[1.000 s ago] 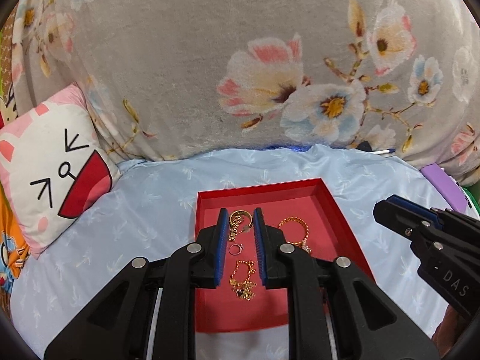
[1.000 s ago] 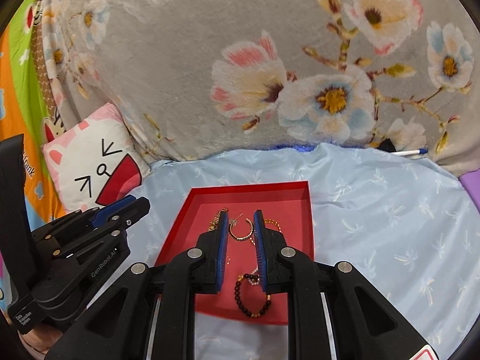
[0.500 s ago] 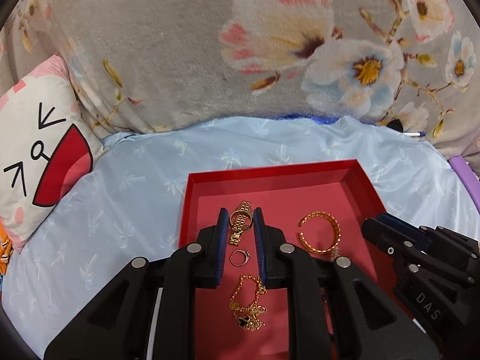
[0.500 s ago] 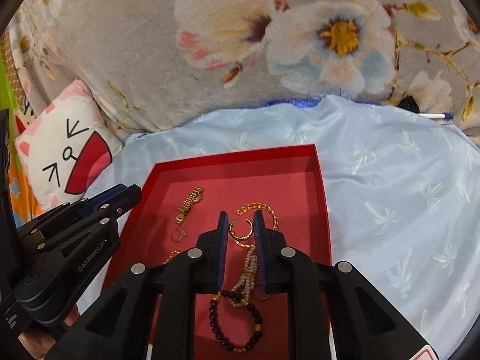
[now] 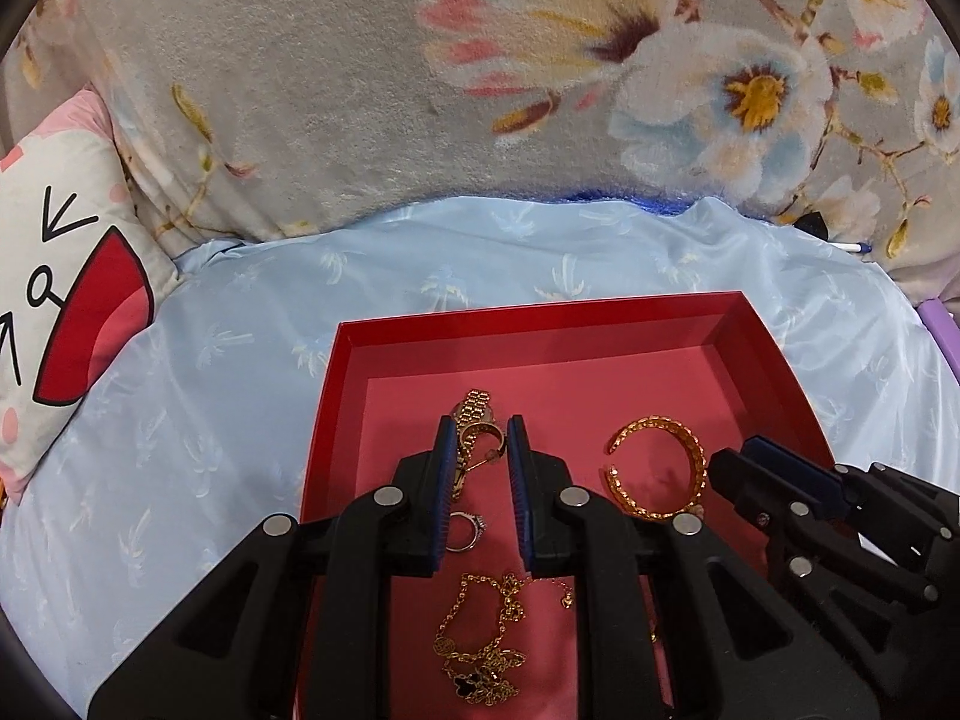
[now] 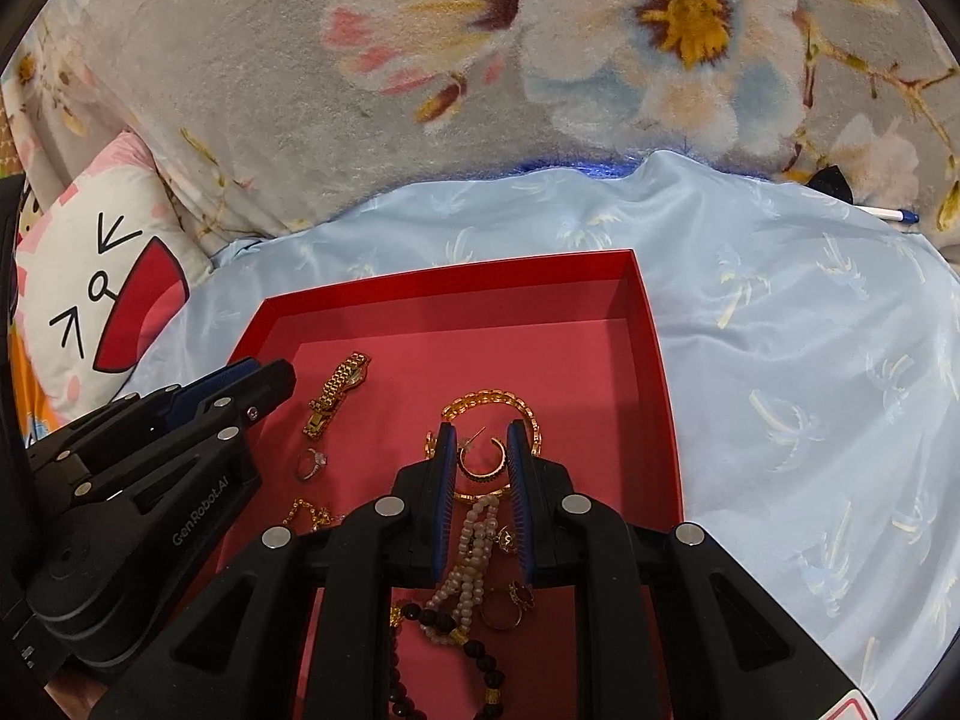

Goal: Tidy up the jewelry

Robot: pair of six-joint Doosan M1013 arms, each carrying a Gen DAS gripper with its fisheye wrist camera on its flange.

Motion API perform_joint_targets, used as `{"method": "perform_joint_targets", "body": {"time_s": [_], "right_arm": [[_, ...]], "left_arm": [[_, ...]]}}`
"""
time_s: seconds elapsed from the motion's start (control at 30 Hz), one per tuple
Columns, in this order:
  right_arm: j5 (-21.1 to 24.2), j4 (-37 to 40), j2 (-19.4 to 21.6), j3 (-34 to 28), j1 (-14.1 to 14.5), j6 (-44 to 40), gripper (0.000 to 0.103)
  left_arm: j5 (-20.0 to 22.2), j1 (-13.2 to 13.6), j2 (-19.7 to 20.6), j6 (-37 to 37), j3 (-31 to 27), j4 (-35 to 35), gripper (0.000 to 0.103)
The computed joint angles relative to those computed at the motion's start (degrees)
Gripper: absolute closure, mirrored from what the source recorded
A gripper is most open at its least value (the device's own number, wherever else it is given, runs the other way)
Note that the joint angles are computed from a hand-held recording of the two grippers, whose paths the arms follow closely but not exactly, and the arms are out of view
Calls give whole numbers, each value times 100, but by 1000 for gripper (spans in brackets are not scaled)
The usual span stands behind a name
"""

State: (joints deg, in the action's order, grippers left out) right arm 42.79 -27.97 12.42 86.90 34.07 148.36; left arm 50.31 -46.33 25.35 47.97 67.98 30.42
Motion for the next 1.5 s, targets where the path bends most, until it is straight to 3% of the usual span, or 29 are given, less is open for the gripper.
{"method": "perform_joint_targets", "body": {"time_s": [0.17, 0.23, 0.33, 0.63, 1.0, 1.13, 1.27, 1.5], "right_arm": [[27, -115, 24, -7, 20, 100, 86], [110, -276, 30, -20, 55, 190, 84], [165, -393, 11, -9, 87, 306, 71], [413, -867, -223, 109, 296, 946, 45], [1329, -1503, -466, 121, 868, 1479, 40], [1700, -1714, -555, 159, 1098, 1736, 33], [1810, -1853, -682, 290, 1259, 1993, 25], [1992, -2278, -743, 511, 1503, 2360, 24]], "left_arm": [[-11, -22, 25, -46, -15, 74, 84], [30, -44, 29, -131, -18, 191, 73], [43, -77, 6, -266, 11, 371, 60], [84, -133, -234, -503, 204, 456, 58], [205, -411, -746, -897, 694, 847, 55], [368, -560, -920, -1177, 886, 1177, 45], [338, -633, -1129, -1378, 1125, 1185, 37], [329, -820, -1290, -1940, 1485, 1765, 33]]}}
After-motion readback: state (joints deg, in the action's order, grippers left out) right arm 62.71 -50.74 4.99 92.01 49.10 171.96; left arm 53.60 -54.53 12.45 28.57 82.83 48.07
